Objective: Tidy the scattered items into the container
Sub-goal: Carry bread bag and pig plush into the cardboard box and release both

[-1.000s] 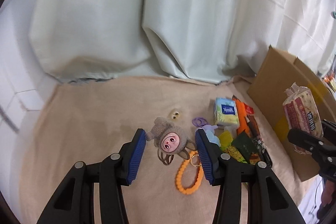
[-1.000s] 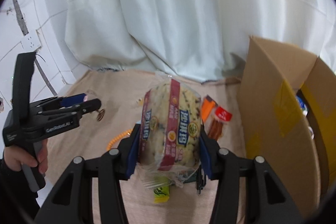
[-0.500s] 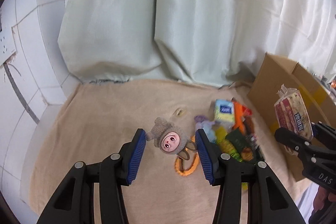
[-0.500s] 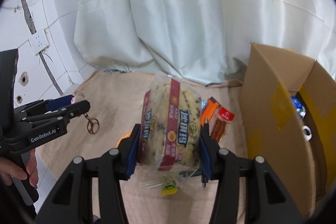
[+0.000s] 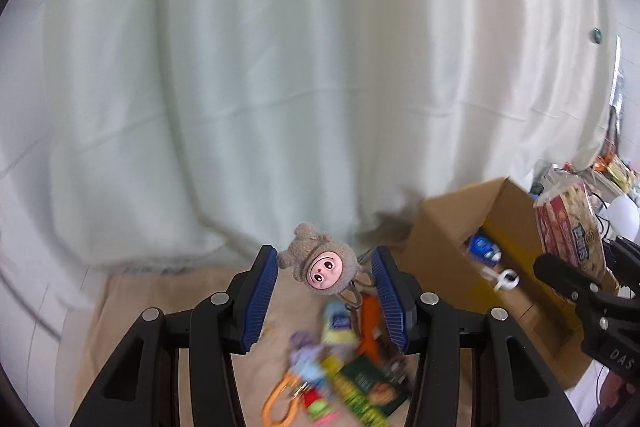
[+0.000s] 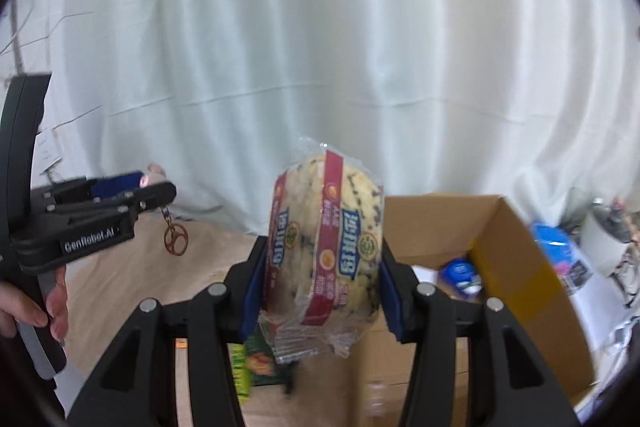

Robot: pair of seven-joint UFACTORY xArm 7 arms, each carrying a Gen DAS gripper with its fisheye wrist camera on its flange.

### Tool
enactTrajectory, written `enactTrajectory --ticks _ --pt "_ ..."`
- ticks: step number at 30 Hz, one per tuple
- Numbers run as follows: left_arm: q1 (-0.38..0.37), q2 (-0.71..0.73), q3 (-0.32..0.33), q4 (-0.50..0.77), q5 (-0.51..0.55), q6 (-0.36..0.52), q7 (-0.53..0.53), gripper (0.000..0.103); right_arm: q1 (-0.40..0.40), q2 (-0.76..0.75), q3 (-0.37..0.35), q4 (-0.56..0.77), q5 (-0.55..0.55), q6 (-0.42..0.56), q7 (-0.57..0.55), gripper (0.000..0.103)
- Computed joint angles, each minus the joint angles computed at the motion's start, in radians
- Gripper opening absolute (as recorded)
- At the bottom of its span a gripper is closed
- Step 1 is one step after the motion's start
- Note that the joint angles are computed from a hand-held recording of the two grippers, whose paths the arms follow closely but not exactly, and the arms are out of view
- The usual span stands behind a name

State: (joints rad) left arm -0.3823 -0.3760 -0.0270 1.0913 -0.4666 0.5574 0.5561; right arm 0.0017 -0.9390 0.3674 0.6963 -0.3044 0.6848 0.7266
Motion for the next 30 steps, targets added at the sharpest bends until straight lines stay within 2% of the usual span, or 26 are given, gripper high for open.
enactTrajectory --ticks 11,19,23,27,30 --pt "-0.080 0.165 -0.156 0.197 0.085 0.021 -0.097 0.050 -0.065 -0.193 -0.123 -0.096 -0.014 0.168 -0.093 0.054" --pt "-0.139 0.259 -0.235 0.228 0.177 -0.013 -0.211 0.050 -0.077 -0.248 -0.164 -0.198 0.028 0.205 -0.122 0.054" --pt "-0.158 0.311 -0.259 0.213 0.281 -0.041 -0.278 0.050 -0.063 -0.276 -0.186 -0.252 0.061 0.227 -0.135 0.054" --pt "-0.175 0.335 -0.252 0.204 0.237 -0.002 -0.255 0.050 -0.061 -0.298 -0.211 -0.296 0.083 0.230 -0.150 0.054" --pt "-0.180 0.340 -0.256 0.184 0.263 -0.019 -0.276 0.050 -0.063 -0.308 -0.218 -0.312 0.095 0.228 -0.159 0.055"
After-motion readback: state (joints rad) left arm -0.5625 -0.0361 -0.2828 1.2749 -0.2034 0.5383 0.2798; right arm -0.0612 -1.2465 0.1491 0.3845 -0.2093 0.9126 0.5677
